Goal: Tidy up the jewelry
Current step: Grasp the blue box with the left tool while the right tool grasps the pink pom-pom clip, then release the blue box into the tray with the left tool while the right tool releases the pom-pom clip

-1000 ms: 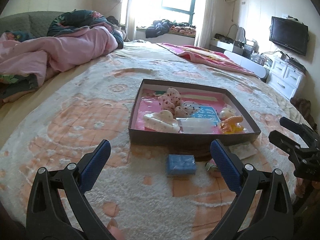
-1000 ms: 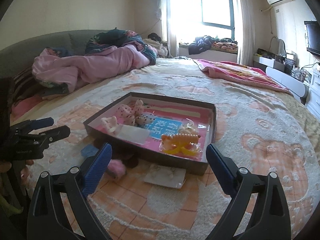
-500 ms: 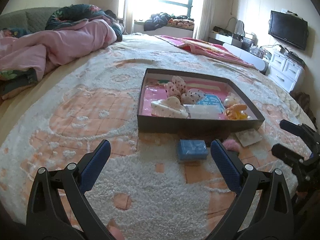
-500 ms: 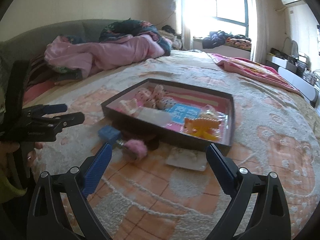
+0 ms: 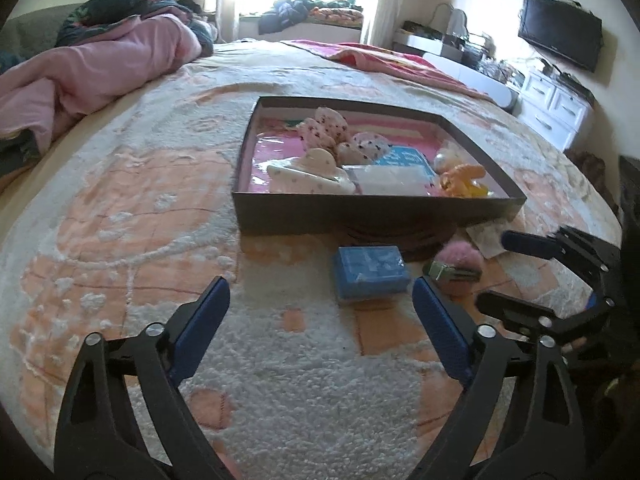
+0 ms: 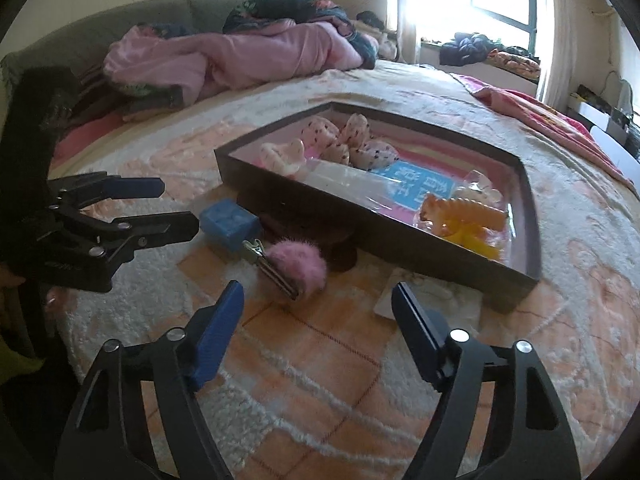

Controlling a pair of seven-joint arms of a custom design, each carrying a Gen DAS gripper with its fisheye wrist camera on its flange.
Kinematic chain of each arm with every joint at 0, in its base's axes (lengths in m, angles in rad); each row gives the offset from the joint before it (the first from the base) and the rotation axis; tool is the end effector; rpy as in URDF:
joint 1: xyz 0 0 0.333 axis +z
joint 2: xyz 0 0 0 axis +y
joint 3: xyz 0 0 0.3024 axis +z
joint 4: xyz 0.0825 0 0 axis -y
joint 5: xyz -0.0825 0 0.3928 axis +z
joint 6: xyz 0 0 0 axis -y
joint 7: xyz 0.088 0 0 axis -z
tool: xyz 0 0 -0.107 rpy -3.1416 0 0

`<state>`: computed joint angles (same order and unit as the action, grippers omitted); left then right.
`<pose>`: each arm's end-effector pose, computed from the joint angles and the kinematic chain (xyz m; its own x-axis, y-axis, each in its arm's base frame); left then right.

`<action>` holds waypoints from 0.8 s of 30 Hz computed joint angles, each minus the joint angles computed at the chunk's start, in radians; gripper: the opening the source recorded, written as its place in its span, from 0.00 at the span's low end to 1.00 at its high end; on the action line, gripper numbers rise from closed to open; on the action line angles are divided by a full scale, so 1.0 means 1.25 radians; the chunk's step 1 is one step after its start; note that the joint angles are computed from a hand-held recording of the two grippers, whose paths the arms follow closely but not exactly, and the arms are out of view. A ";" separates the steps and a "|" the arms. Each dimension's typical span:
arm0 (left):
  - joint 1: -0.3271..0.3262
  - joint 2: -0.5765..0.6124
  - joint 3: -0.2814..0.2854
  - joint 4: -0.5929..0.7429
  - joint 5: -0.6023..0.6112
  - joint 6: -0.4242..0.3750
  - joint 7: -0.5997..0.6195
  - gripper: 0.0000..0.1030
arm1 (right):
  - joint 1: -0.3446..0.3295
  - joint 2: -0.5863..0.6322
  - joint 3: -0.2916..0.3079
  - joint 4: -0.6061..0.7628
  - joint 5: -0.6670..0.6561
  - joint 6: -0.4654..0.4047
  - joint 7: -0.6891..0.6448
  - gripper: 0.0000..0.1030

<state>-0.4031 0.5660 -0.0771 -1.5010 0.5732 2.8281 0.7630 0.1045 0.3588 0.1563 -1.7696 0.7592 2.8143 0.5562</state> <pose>0.6583 -0.3603 0.4077 -0.1676 -0.9795 0.1120 -0.6942 0.0366 -0.7188 0.6767 0.1342 0.4117 0.5698 -0.8217 -0.0077 -0.5646 -0.3846 -0.7303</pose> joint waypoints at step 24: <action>0.004 0.131 -0.050 0.172 -0.147 -0.073 0.193 0.39 | -0.037 0.025 -0.011 0.061 0.067 -0.119 0.021 0.26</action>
<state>-0.3980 0.7291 -0.1401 -1.2863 0.3890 2.7367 1.0040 0.0581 0.3897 0.1422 -1.6936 0.8429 2.6653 0.5821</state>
